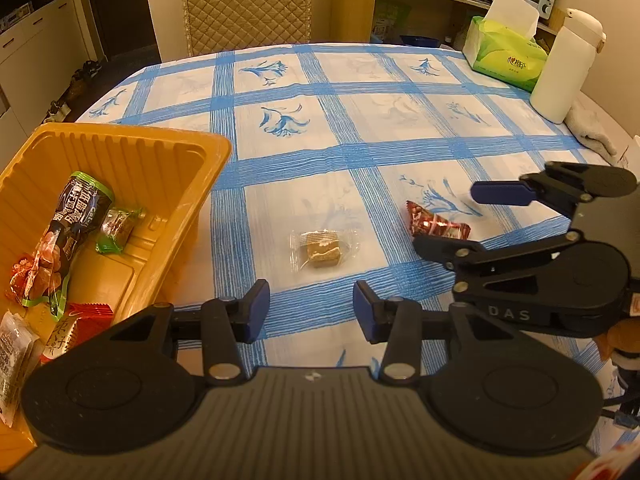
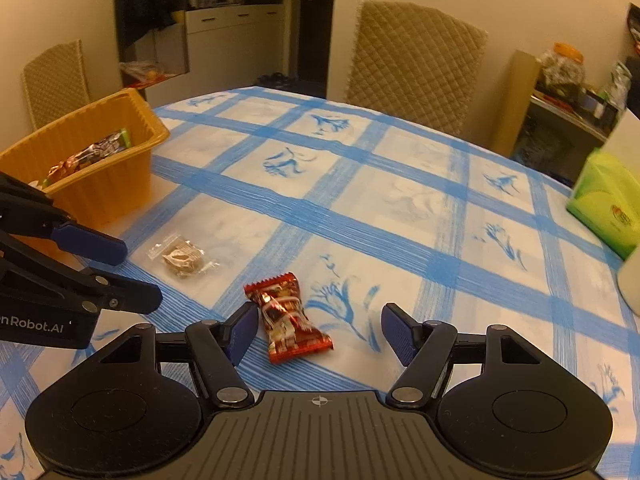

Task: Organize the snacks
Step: 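Grasp the red-and-brown wrapped candy with the right gripper, then lift the red candy with the right gripper while the left gripper approaches the clear-wrapped cake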

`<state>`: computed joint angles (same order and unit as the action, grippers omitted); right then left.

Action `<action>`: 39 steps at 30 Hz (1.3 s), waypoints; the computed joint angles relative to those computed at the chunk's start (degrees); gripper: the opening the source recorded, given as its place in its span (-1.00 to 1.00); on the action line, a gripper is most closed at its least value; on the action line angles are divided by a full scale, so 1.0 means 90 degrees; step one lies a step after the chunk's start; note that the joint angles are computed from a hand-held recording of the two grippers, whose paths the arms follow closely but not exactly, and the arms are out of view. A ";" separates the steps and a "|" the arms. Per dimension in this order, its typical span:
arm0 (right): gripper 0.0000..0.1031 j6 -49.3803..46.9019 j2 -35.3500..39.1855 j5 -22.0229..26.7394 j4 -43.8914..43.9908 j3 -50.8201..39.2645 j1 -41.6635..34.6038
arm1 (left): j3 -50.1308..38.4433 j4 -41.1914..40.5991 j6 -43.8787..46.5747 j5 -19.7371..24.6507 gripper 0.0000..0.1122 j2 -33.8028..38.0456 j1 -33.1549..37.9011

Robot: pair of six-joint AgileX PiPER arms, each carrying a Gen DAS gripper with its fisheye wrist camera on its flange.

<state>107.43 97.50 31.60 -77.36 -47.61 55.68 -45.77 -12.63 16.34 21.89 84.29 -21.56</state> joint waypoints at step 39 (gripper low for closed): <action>-0.54 0.1087 -0.0946 0.0270 0.0479 0.0881 0.0353 | -0.0532 0.0001 -0.0402 -0.0480 -0.10 0.0794 -0.0365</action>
<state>117.21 88.99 34.03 -73.05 -39.68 58.85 -50.56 -12.62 12.73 17.57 91.43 -24.84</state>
